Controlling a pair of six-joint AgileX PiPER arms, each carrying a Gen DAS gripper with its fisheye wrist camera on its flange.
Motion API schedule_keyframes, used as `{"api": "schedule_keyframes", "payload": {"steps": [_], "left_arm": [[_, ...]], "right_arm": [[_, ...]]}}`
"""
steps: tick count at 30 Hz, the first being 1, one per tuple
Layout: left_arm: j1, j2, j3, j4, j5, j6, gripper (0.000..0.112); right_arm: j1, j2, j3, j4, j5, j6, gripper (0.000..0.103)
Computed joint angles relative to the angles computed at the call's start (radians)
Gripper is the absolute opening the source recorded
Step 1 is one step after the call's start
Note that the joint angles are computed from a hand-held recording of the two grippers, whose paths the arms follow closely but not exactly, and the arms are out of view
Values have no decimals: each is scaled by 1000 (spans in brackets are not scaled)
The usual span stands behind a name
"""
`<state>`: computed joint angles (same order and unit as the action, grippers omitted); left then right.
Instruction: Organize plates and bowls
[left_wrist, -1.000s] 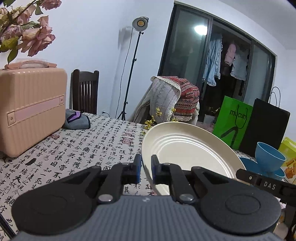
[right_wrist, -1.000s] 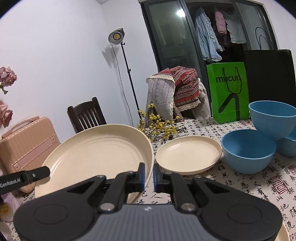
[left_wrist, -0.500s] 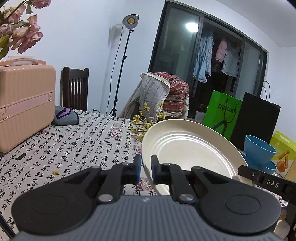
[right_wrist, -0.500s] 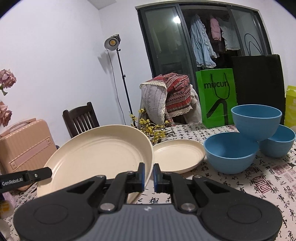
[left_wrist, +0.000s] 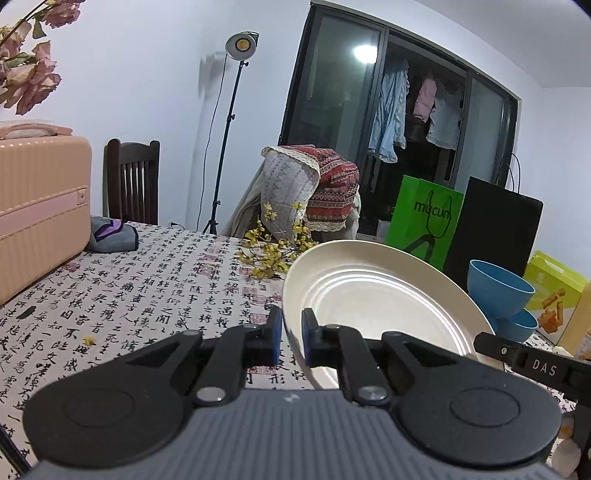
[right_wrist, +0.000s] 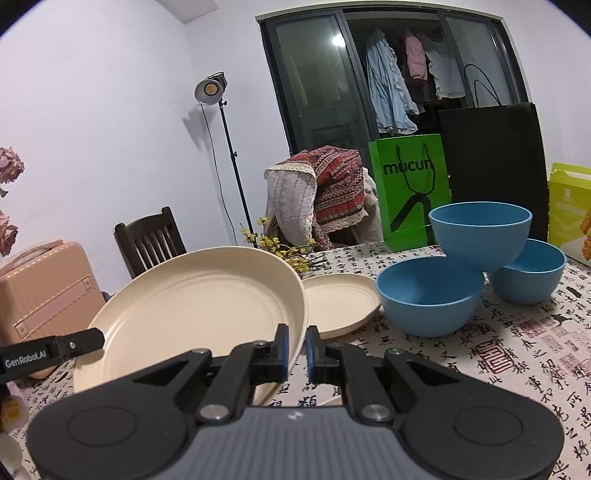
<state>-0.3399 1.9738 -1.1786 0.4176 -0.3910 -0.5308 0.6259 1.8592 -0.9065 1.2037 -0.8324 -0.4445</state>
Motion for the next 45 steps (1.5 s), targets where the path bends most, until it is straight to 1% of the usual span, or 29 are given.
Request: {"api": "schedule_keyframes", "payload": {"steps": [5, 12, 20, 25, 28, 33, 38, 45], "left_arm": [[-16, -1, 13, -27, -10, 34, 12], [-31, 1, 22, -18, -17, 29, 12], [-58, 5, 33, -63, -24, 77, 12], [-63, 10, 28, -30, -18, 46, 12], [-74, 13, 28, -44, -20, 64, 12], [-93, 11, 39, -57, -43, 82, 12], [-118, 5, 65, -123, -64, 156, 12], [-132, -2, 89, -129, -79, 172, 12]], "right_arm": [[-1, -14, 31, -7, -10, 28, 9], [4, -34, 86, -18, -29, 72, 9], [4, -50, 127, -17, -47, 99, 9], [10, -61, 158, -17, -62, 123, 9], [13, -64, 171, -8, -71, 134, 9], [18, -82, 197, 14, -90, 124, 9], [24, -94, 227, 17, -105, 146, 9], [50, -104, 277, 26, -133, 199, 9]]}}
